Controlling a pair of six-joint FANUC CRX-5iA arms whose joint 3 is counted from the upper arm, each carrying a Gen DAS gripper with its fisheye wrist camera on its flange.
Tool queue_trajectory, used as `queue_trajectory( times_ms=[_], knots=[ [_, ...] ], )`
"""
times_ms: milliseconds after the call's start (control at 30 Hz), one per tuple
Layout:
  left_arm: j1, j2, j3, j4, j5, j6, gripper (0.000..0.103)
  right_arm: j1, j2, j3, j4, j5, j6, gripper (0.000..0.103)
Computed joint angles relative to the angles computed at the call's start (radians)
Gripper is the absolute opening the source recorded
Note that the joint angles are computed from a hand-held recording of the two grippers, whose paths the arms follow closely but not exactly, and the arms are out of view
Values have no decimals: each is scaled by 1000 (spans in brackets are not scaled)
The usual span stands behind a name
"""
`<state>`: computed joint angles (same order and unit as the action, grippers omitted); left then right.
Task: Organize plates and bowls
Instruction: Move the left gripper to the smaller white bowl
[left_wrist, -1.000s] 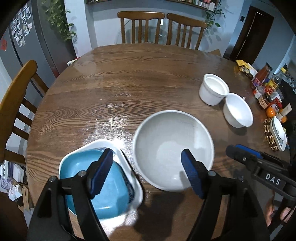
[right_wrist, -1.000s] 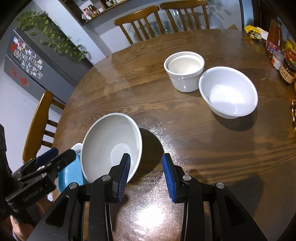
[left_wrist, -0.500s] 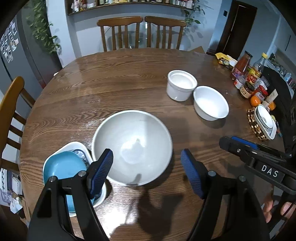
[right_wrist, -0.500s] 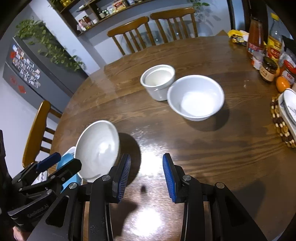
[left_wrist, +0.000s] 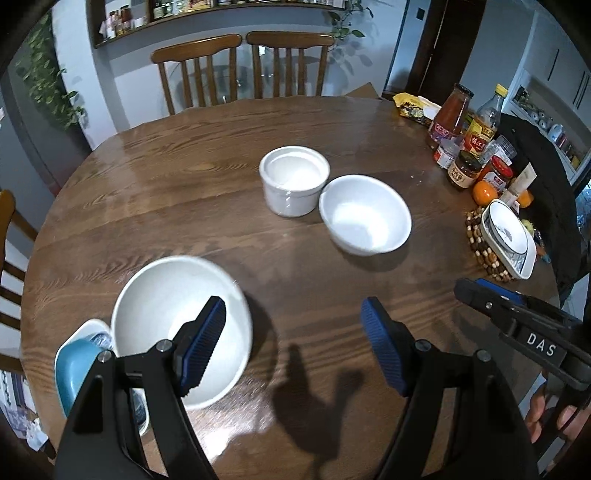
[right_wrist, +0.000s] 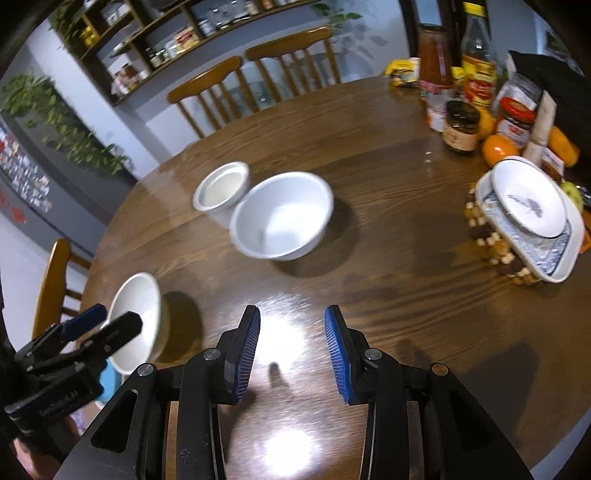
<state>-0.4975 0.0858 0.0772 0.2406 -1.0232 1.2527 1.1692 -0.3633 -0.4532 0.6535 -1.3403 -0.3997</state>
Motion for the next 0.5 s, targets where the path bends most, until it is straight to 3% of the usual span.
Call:
queue_trajectory(
  times_ms=[200,500],
  knots=[
    [-45,112,128,-29,-30,63,75,-58,-27,-18,-17,-11,33,37],
    [-100,280,291,-108,-78,145,75,-239,1,-34,-52,148,138,37]
  ],
)
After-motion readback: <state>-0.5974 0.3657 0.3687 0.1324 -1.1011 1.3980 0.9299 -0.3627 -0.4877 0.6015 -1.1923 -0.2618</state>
